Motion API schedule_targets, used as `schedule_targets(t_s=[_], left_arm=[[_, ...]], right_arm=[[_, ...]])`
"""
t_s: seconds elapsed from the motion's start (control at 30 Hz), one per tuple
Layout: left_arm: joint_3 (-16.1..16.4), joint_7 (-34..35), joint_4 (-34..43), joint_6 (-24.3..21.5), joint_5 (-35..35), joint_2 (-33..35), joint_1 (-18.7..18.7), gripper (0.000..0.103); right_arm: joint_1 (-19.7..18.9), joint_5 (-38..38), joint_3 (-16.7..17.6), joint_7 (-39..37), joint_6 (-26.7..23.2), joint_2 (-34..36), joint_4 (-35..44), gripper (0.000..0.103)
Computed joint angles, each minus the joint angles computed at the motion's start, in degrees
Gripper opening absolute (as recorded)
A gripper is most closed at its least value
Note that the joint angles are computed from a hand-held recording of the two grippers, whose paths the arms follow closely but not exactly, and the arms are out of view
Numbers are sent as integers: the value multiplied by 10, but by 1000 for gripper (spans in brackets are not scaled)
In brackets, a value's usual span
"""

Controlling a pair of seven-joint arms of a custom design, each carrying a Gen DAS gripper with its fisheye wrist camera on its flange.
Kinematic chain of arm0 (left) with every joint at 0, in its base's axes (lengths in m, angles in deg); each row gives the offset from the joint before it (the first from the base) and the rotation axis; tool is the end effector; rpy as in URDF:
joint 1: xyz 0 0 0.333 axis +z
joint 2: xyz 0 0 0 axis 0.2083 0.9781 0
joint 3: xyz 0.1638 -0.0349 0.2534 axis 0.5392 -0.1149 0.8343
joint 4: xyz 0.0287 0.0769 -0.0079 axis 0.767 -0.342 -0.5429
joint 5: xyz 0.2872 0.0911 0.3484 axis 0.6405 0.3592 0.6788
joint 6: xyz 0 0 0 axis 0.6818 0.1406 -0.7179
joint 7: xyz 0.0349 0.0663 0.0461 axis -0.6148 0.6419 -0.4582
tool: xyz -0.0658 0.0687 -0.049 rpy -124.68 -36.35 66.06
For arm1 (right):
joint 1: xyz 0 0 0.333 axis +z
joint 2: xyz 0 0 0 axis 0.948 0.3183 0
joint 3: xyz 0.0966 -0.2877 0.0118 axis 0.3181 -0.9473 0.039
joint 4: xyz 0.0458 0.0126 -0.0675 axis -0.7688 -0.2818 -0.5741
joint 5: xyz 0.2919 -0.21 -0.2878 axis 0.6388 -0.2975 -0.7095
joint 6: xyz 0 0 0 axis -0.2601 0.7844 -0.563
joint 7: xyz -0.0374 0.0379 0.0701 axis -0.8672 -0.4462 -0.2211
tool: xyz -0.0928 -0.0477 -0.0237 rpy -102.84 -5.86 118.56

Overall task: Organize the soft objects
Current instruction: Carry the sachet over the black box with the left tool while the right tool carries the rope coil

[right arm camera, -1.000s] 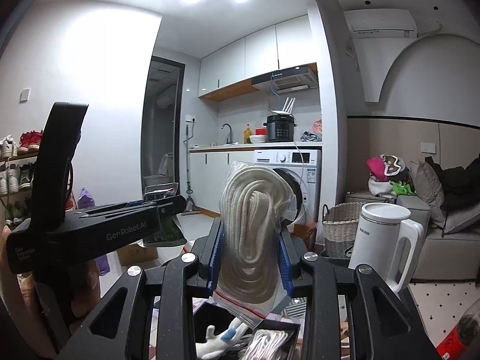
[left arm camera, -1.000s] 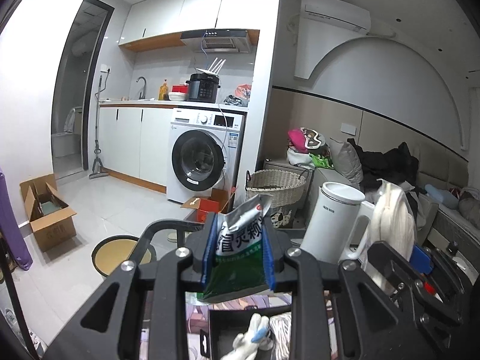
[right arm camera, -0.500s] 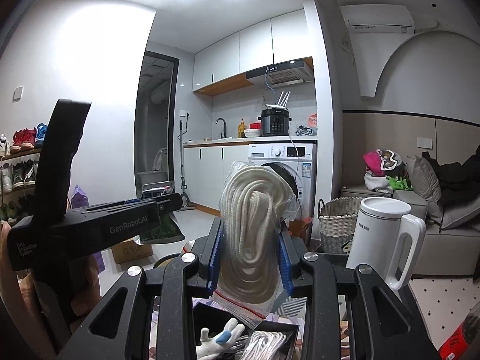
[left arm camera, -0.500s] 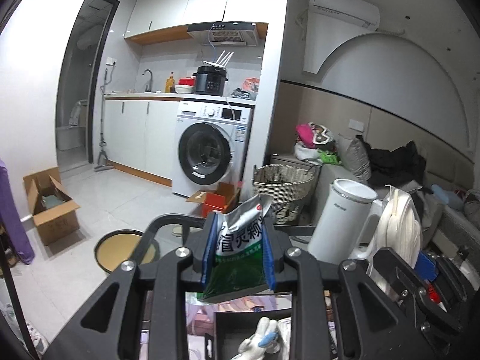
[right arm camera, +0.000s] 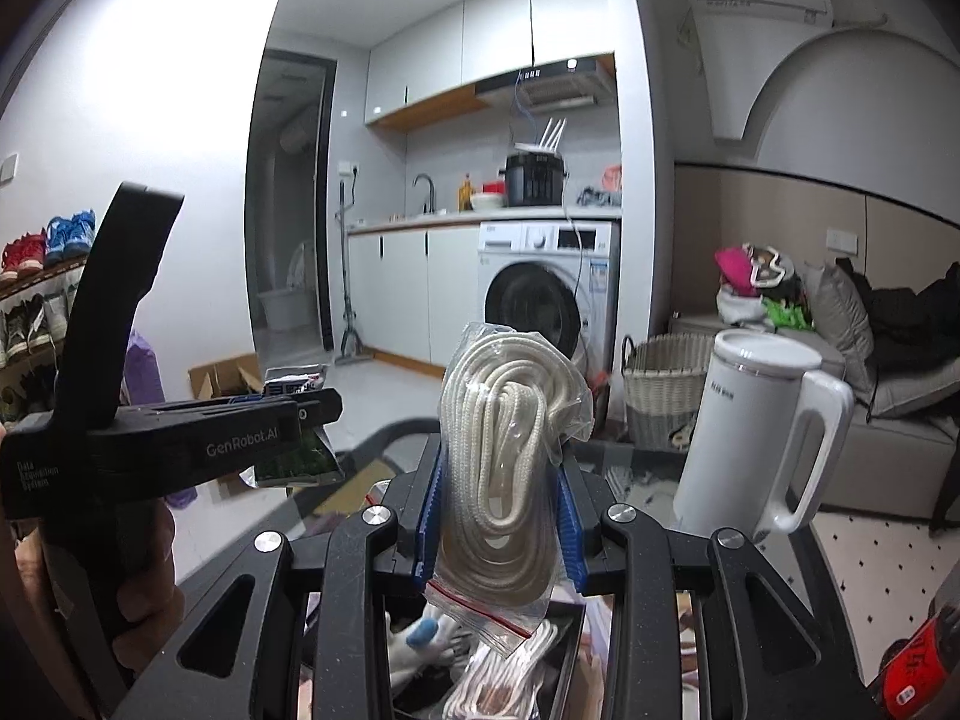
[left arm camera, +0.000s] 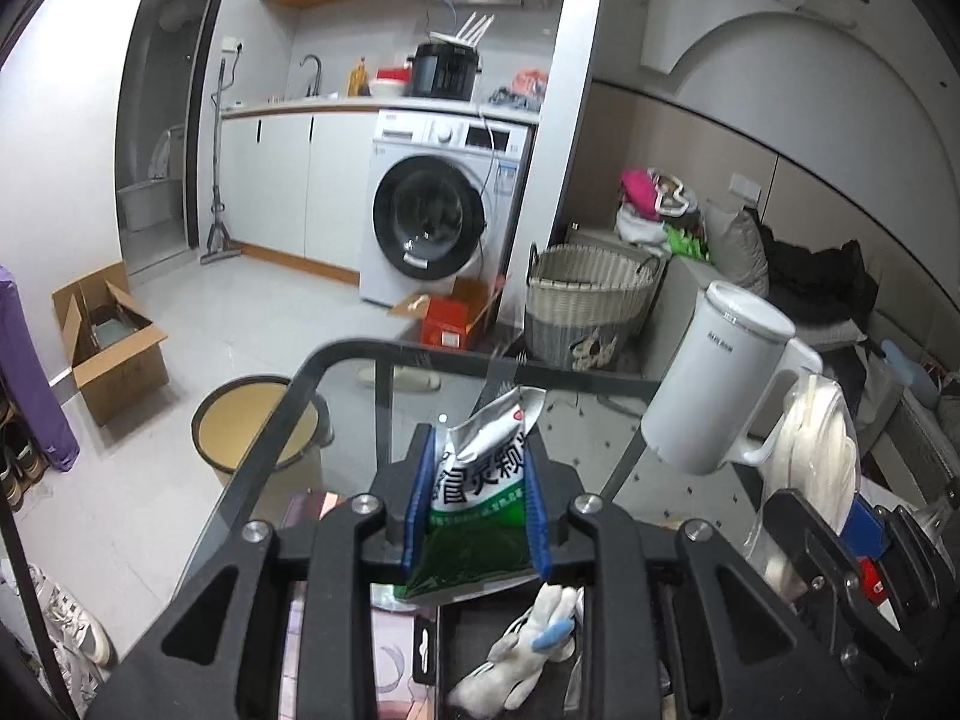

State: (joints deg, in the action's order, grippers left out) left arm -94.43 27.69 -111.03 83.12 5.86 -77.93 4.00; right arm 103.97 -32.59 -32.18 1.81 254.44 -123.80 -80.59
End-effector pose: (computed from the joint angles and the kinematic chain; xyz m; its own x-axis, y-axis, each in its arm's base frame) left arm 0.4071 -0.1968 0.6227 0.2968 -0.9362 0.1884 -0.4302 -0.3072 -0.8489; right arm 0.4114 0.2280 0.6043 0.5718 -0.8201 0.0229 -0.2349 -0.1904 -0.9532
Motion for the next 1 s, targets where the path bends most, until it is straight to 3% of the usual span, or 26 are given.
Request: schedule_targets(t_s=[0.23, 0.47, 0.77, 1.0], left_arm=[[19, 31, 8, -15, -37, 29, -22, 25], [33, 69, 20, -33, -78, 56, -41, 25], [62, 151, 39, -44, -158, 105, -75, 25], [58, 182, 54, -66, -192, 129, -77, 25]], right_arm=[[-65, -29, 35, 49, -78, 25, 23, 31], [-104, -73, 52, 95, -147, 52, 48, 31], [-116, -105, 46, 128, -219, 85, 74, 31], [-125, -132, 48, 141, -284, 107, 93, 31]])
